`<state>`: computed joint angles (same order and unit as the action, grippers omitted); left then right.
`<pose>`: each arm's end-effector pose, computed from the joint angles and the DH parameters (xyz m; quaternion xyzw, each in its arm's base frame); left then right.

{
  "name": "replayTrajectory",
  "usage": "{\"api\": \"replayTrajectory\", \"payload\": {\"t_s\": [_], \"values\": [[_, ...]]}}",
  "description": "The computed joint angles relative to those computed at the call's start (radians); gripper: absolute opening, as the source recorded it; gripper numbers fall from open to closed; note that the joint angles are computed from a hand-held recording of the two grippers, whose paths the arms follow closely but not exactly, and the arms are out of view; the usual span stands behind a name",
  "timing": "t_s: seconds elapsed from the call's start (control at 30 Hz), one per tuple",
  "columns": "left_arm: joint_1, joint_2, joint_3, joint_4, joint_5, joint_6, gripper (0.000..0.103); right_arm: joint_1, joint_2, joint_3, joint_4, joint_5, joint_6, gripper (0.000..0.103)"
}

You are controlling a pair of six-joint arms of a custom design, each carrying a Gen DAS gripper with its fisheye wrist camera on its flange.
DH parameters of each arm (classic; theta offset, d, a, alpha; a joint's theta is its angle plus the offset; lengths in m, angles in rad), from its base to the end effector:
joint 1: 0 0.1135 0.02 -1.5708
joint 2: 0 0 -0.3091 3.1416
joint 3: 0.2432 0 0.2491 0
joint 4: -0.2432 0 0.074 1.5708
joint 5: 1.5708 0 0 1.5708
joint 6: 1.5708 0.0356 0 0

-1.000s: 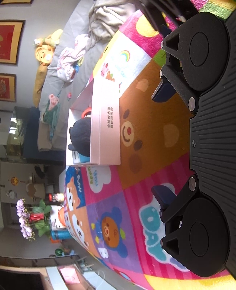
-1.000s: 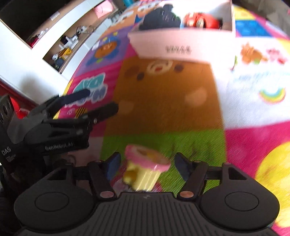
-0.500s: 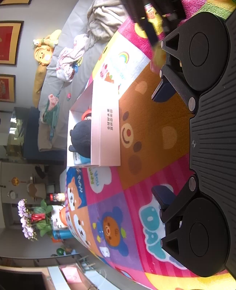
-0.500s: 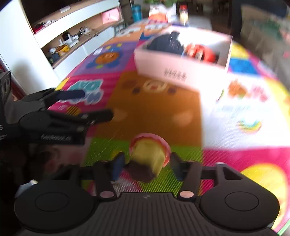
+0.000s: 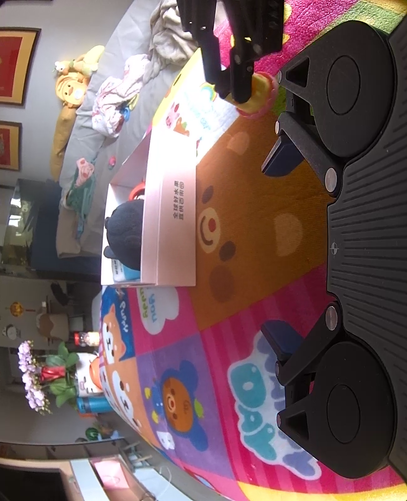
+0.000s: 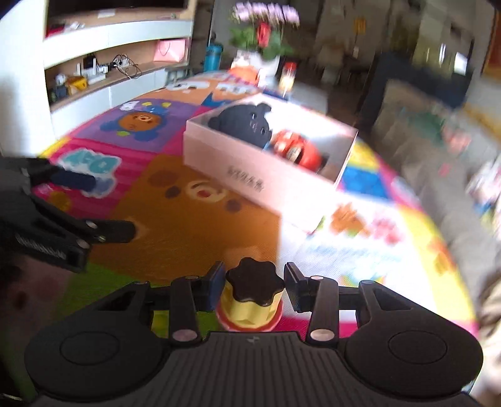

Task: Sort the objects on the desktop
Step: 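Grasp the yellow pudding cup toy with the right gripper, then carry the pudding cup into the pink box and open the right gripper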

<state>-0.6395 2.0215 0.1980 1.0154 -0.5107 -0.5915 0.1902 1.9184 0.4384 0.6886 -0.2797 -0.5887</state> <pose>0.1908 -0.1202 0.0667 -0.0724 0.9001 -0.0165 0.4294 0.2761 0.0632 0.0918 -0.3968 0.8273 0.0519 0.3943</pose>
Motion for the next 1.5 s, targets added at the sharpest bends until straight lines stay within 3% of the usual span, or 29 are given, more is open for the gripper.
{"api": "replayTrajectory", "payload": {"t_s": [0.1, 0.23, 0.33, 0.4, 0.5, 0.53, 0.57, 0.6, 0.63, 0.77, 0.87, 0.93, 1.07, 1.17, 1.27, 1.33, 1.4, 1.5], "values": [[-0.005, 0.001, 0.002, -0.003, -0.005, -0.002, 0.101, 0.014, 0.044, -0.021, 0.059, 0.010, -0.037, 0.043], [-0.011, -0.007, 0.006, -0.022, -0.002, -0.004, 0.101, -0.027, 0.006, 0.012, -0.102, -0.106, -0.038, 0.053], [-0.026, -0.003, 0.006, -0.020, 0.012, -0.003, 0.101, -0.065, -0.033, 0.030, -0.180, -0.175, -0.020, 0.067], [-0.034, 0.007, 0.008, -0.012, 0.022, -0.002, 0.101, -0.072, -0.037, 0.023, -0.157, -0.173, -0.003, 0.074], [-0.041, 0.019, 0.014, -0.008, 0.031, -0.007, 0.101, -0.061, -0.006, 0.033, -0.134, -0.145, 0.023, 0.074], [-0.044, 0.020, 0.015, -0.011, 0.032, -0.008, 0.101, -0.056, 0.010, 0.043, -0.140, -0.141, 0.031, 0.073], [-0.045, 0.020, 0.017, -0.014, 0.033, -0.008, 0.101, -0.050, 0.024, 0.054, -0.149, -0.135, 0.036, 0.064], [-0.046, 0.019, 0.017, -0.015, 0.036, -0.006, 0.101, -0.044, 0.033, 0.067, -0.165, -0.132, 0.036, 0.046], [-0.046, 0.017, 0.016, -0.016, 0.040, -0.004, 0.101, -0.036, 0.037, 0.085, -0.202, -0.128, 0.027, 0.039], [-0.013, -0.016, 0.006, -0.017, 0.117, 0.019, 0.101, -0.035, -0.011, 0.161, -0.412, -0.139, -0.018, 0.039], [0.003, -0.055, 0.012, -0.035, 0.111, 0.065, 0.101, -0.050, -0.101, 0.212, -0.506, -0.161, -0.024, 0.039], [0.016, -0.073, 0.022, -0.044, 0.101, 0.096, 0.101, -0.055, -0.152, 0.248, -0.469, -0.167, 0.037, 0.039], [0.043, -0.068, 0.064, -0.057, 0.086, 0.124, 0.101, -0.021, -0.109, 0.326, -0.195, -0.104, 0.213, 0.040], [0.047, -0.038, 0.093, -0.066, 0.041, 0.109, 0.102, 0.012, 0.005, 0.415, -0.034, -0.034, 0.331, 0.069], [0.053, 0.004, 0.093, -0.031, 0.006, 0.105, 0.103, 0.020, 0.057, 0.453, -0.041, -0.013, 0.398, 0.070], [0.068, 0.024, 0.090, -0.008, 0.030, 0.118, 0.103, 0.005, 0.061, 0.412, -0.047, -0.061, 0.406, 0.081], [0.082, 0.038, 0.101, -0.015, 0.061, 0.120, 0.103, -0.007, 0.061, 0.333, -0.005, -0.077, 0.387, 0.098], [0.080, 0.067, 0.118, -0.023, 0.051, 0.093, 0.103, -0.033, 0.078, 0.194, 0.107, -0.094, 0.375, 0.103]]}}
